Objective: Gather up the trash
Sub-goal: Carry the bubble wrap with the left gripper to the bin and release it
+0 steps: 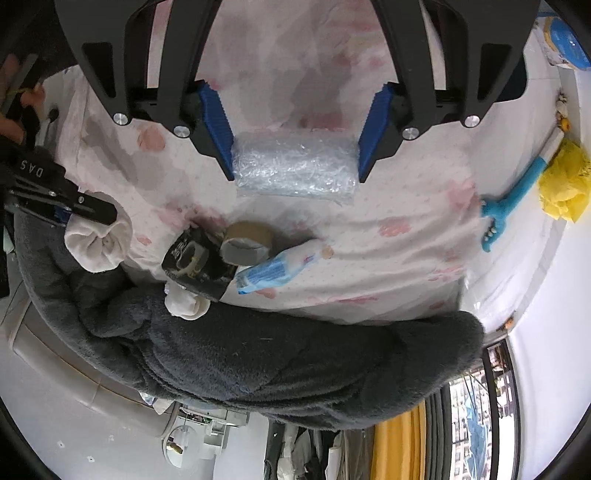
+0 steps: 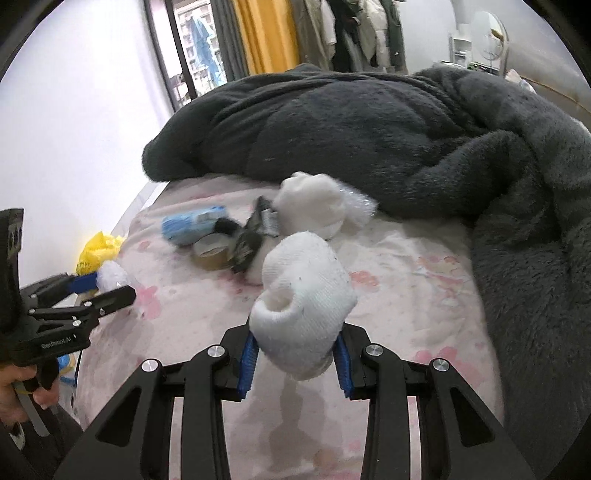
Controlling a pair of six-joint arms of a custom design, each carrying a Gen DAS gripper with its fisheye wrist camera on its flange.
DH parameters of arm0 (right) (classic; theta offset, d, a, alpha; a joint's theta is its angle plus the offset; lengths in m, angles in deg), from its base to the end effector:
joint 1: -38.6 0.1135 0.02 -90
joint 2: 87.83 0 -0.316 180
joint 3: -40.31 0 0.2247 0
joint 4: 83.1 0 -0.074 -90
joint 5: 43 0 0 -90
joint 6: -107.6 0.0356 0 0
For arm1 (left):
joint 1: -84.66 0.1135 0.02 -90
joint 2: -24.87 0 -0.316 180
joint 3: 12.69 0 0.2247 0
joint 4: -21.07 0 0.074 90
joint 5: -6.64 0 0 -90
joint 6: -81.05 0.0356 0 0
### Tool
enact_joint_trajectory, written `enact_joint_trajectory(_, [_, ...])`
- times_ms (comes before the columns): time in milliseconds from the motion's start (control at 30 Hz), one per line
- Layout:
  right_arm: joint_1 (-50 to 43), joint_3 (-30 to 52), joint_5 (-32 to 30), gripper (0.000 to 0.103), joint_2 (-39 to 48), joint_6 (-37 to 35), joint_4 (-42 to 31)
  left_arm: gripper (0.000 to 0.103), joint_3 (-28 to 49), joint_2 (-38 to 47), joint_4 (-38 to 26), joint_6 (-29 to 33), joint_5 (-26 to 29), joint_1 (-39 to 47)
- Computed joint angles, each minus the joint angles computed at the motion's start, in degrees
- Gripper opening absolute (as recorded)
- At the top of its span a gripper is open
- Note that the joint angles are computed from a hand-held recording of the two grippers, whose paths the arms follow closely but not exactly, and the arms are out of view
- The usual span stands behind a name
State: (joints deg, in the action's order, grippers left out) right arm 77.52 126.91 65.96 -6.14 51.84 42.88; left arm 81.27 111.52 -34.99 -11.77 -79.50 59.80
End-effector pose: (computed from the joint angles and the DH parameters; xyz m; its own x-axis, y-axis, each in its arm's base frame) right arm 0.2163 0.1598 0.3640 -0.7274 0.0966 -0.6794 -0.0234 0.9860 0.1653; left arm 0.2681 -0.1269 0.3752 -0.7040 0.2721 -0.6561 0.4256 0.9011 -0.0830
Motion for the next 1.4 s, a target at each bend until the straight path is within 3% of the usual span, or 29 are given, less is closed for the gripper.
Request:
enact_joint_trajectory(333, [10.22,5.25,4.49,0.036,1.97,5.22,-6.33,0.066,-4.62,-8.64,-2.84,3.54,2.79,9.59])
enact_joint_trajectory(600, [16.28,11.03,6.21,0.036,6.68,8.53,-7.00,0.066,-4.17,-9.81,-4.58,6.04,6.54,17.04])
enact_joint_trajectory(1033, [18.62,23.44,4.80,0.036,15.68,4.66,-8.96,0.066,-6.10,-10.18,-5.33,11.09,9.92,26.59])
enact_joint_trajectory(1400, [20.74,42.01,1.74,0.036,28.34,1.28,-13.65,0.066,-8.20,-8.43,-5.41,17.92,13.95,39.33])
